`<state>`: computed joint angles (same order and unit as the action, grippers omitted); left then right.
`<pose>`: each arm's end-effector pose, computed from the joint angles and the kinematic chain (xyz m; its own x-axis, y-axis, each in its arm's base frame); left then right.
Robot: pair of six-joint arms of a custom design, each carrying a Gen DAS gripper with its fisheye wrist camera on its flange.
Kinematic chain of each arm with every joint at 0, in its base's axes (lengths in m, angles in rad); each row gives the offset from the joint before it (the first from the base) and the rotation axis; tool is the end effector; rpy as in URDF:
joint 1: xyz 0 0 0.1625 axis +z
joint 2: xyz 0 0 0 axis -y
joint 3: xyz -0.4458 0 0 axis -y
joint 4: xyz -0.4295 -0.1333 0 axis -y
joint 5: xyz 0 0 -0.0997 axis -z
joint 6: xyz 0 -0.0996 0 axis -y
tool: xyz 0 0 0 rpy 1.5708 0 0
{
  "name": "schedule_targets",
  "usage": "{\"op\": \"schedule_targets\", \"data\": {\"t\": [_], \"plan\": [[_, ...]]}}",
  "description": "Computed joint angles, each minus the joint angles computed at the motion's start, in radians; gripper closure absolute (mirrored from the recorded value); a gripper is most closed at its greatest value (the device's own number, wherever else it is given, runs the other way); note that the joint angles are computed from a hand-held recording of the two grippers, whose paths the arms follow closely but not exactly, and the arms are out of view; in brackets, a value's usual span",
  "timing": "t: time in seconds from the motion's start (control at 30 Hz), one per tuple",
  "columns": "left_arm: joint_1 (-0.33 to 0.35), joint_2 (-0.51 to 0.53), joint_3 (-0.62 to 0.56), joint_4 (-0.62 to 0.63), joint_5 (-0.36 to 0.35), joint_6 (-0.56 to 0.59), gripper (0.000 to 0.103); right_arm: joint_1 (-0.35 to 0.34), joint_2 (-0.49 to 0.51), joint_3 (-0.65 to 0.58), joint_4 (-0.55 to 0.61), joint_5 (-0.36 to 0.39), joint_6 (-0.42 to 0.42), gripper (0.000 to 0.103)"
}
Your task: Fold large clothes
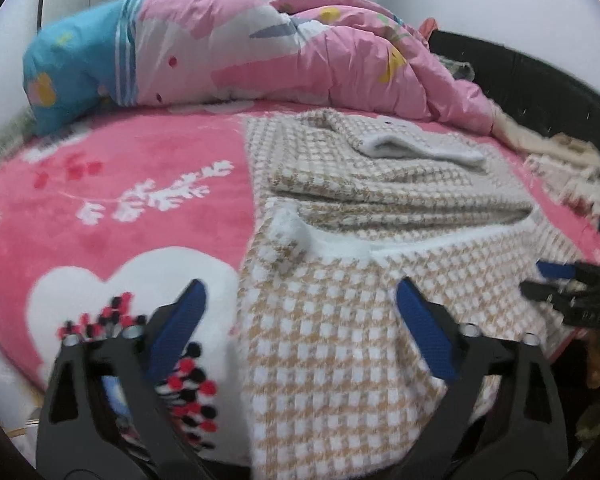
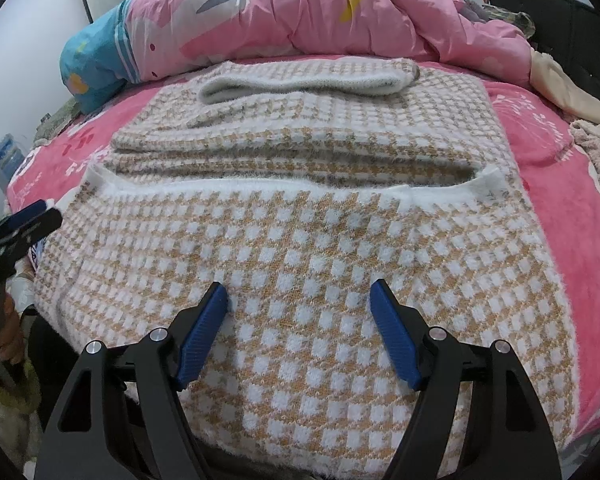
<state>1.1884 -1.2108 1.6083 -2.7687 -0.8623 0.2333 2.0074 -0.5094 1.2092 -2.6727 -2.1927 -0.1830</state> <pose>-0.0687 -0.7018 0.4323 -0.7949 0.0035 -0.6068 0.4560 0.6633 -0.5934 0.4239 -0.7304 0.0678 -0.7482 -0.2865 0.5984 -0.5342 0.7950 -0.2873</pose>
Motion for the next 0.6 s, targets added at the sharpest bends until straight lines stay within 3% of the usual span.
{"op": "schedule_targets", "data": {"t": [0.13, 0.23, 0.5, 0.6], "plan": [[0.033, 0.031, -0.071, 0.078, -0.055, -0.059, 0.048, 0.001, 0.004, -0.005, 0.004, -0.005, 0.002, 0.031], [0.045, 0.028, -0.086, 0.101, -0.098, -0.088, 0.059, 0.002, 0.008, -0.012, 0.011, -0.007, 0.003, 0.031], [0.021, -0.034, -0.025, 0.118, -0.216, -0.058, 0.06, 0.003, 0.011, -0.015, 0.013, -0.013, 0.009, 0.031], [0.022, -0.006, -0.046, 0.13, -0.16, -0.059, 0.06, 0.005, 0.012, -0.016, 0.016, -0.019, 0.011, 0.031]]}}
